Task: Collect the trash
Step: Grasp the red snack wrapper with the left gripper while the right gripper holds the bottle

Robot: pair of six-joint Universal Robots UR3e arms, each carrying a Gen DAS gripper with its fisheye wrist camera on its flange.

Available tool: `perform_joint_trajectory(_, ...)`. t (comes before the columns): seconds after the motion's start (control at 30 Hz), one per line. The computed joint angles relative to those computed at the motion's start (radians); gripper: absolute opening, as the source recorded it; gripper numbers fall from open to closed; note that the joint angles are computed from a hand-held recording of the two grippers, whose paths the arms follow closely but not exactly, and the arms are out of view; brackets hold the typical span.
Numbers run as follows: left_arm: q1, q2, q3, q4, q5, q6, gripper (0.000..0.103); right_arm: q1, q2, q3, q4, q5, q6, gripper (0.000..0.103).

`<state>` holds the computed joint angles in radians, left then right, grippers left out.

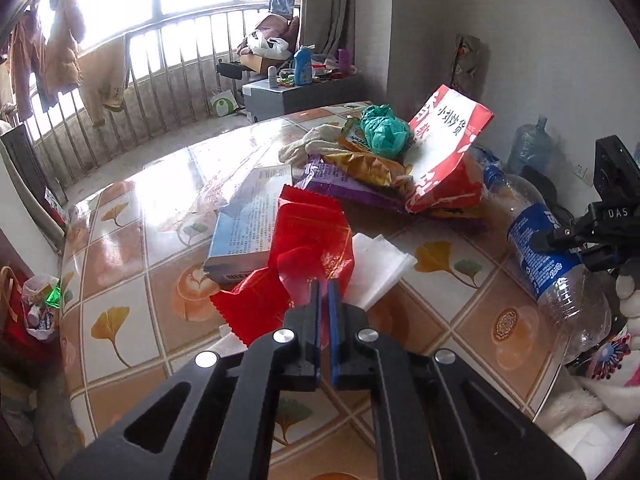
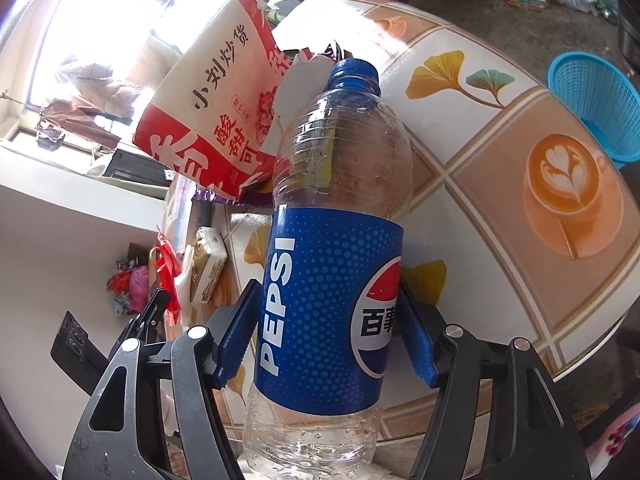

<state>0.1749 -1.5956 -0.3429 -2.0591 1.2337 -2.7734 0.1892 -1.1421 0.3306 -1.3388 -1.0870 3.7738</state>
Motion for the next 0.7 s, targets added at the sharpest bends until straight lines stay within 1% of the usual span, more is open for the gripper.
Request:
perform_joint_trajectory(0.07, 0.032, 0.003, -0.007, -0.009, -0.035, -0.008, 0.000, -0.005, -0.018, 0.032, -0.016, 0.004, 0.000, 0.060)
perform_joint_trajectory(0.13, 0.077, -0.003, 0.014, -0.047, -0.091, -0.008, 0.000, -0.010, -0.037, 0.068, -0.036, 0.008, -0.003, 0.059)
perform_joint_trajectory(0.23, 0.139, -0.030, 0.084, -0.134, -0.179, 0.005, 0.000, -0.019, -0.057, 0.101, -0.048, 0.017, -0.007, 0.059)
perform_joint_trajectory(0.3, 0.151, -0.076, 0.174, -0.206, -0.205, 0.009, 0.000, -0.023, -0.069, 0.121, -0.056, 0.022, -0.010, 0.059)
perform_joint_trajectory(0.33, 0.148, -0.101, 0.219, -0.234, -0.208, 0.006, 0.000, -0.022, -0.065, 0.113, -0.050, 0.019, -0.011, 0.059)
perform_joint_trajectory(0.43, 0.110, -0.125, 0.230, -0.227, -0.181, -0.023, 0.002, -0.027, -0.077, 0.131, -0.056, 0.024, -0.014, 0.060)
perform_joint_trajectory(0.5, 0.081, -0.157, 0.261, -0.237, -0.155, -0.046, 0.009, -0.028, -0.082, 0.139, -0.059, 0.025, -0.015, 0.060)
perform_joint_trajectory(0.57, 0.053, -0.150, 0.215, -0.195, -0.127, -0.071, 0.017, -0.027, -0.081, 0.136, -0.055, 0.023, -0.018, 0.060)
perform_joint_trajectory(0.7, 0.015, -0.150, 0.170, -0.144, -0.088, -0.094, 0.026, -0.023, -0.066, 0.106, -0.039, 0.017, -0.020, 0.060)
